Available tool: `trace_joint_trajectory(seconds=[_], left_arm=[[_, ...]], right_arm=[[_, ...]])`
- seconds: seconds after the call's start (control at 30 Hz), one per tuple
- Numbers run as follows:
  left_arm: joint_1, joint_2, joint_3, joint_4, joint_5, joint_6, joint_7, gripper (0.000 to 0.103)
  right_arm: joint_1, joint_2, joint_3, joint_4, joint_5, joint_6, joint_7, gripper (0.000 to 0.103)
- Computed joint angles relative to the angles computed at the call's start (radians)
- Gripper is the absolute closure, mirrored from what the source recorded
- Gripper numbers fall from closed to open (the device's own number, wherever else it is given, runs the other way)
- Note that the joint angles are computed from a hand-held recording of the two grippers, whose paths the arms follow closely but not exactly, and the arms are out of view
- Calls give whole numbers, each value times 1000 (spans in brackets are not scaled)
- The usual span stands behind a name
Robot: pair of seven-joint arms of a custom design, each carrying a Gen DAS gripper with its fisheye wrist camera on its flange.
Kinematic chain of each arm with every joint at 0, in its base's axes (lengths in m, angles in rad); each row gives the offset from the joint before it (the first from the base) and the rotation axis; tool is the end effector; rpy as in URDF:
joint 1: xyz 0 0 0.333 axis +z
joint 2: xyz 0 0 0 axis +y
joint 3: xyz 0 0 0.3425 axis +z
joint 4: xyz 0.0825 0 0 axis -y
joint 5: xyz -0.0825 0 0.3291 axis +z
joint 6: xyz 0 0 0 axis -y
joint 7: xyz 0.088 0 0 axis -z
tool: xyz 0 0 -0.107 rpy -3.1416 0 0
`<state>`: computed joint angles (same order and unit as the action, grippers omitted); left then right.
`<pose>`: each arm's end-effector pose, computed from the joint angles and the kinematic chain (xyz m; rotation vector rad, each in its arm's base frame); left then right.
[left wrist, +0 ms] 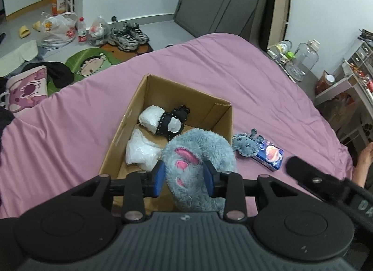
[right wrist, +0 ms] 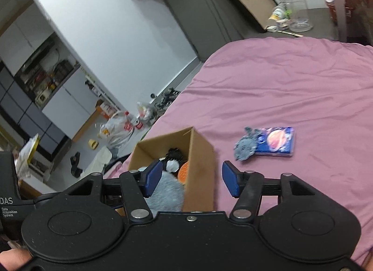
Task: Organize soft objects
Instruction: 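Grasp the denim plush with left tool while right tool grasps blue tissue pack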
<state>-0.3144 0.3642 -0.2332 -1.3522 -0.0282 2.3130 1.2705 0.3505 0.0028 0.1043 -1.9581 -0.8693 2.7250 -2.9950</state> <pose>0.5864 -0.3186 0.6236 -1.8343 2.2301 -0.8980 0.4832 0.2678 0.5979 -1.0551 1.9786 -0.4725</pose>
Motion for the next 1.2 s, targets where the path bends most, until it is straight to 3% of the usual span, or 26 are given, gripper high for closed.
trace_joint_trajectory(seconds=[0.1,0.23,0.37,0.83,1.03,1.2], left_arm=[[-17,3,9,20,32,-8,-20,67],[-32,-3,10,21,61,16,-35,45],[-66,2,16,41,115,26,-68,36],[-160,89,15,158,188,-1,-107,35],[-204,157,20,252,206,-38,-107,35],[-240,205,32,305,224,-22,-116,35]], right_arm=[[-15,-32,-5,-40,-24,15,33,41],[-50,-69,-1,-93,-43,44,70,39],[-92,-102,10,-142,-62,71,110,39],[-226,-174,41,-290,-83,175,191,39],[-291,-168,50,-329,-135,245,298,39],[-319,-135,38,-340,-175,298,377,39]])
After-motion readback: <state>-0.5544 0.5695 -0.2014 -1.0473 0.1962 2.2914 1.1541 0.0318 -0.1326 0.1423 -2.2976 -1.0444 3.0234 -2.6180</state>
